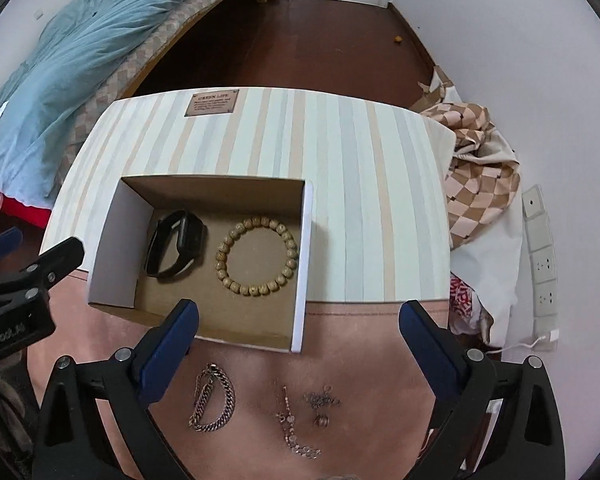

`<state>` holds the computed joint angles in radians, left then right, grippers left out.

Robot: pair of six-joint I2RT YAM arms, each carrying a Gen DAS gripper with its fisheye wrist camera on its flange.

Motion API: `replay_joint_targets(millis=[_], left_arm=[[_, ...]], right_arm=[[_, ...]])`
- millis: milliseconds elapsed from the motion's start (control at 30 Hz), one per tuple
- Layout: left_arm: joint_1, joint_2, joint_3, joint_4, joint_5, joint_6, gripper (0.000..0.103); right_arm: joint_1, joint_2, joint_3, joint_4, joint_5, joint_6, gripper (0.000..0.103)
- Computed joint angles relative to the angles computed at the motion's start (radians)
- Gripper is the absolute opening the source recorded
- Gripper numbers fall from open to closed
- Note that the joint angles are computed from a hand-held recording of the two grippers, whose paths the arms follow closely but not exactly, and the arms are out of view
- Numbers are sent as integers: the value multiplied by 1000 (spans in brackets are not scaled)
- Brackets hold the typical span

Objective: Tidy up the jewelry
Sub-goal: 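Open both tools and lift them back out of the box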

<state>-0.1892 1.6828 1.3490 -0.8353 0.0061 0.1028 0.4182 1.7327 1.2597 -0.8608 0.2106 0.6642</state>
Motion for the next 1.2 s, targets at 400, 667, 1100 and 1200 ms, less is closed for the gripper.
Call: replay_joint_targets(millis=[400, 667, 1100, 1200], left_arm=[[5, -203, -95, 3, -14, -10, 103], [20, -366, -110, -75, -1, -3, 103], [75, -572, -96, -236, 79, 37, 103], [93, -599, -82, -267, 100, 46, 103]], right_arm=[[111, -132, -7, -98, 139, 135, 102], [234, -264, 22, -240, 258, 260, 102], [491, -331, 179, -538, 421, 528, 101], [534, -329, 214, -574, 441, 573, 102]])
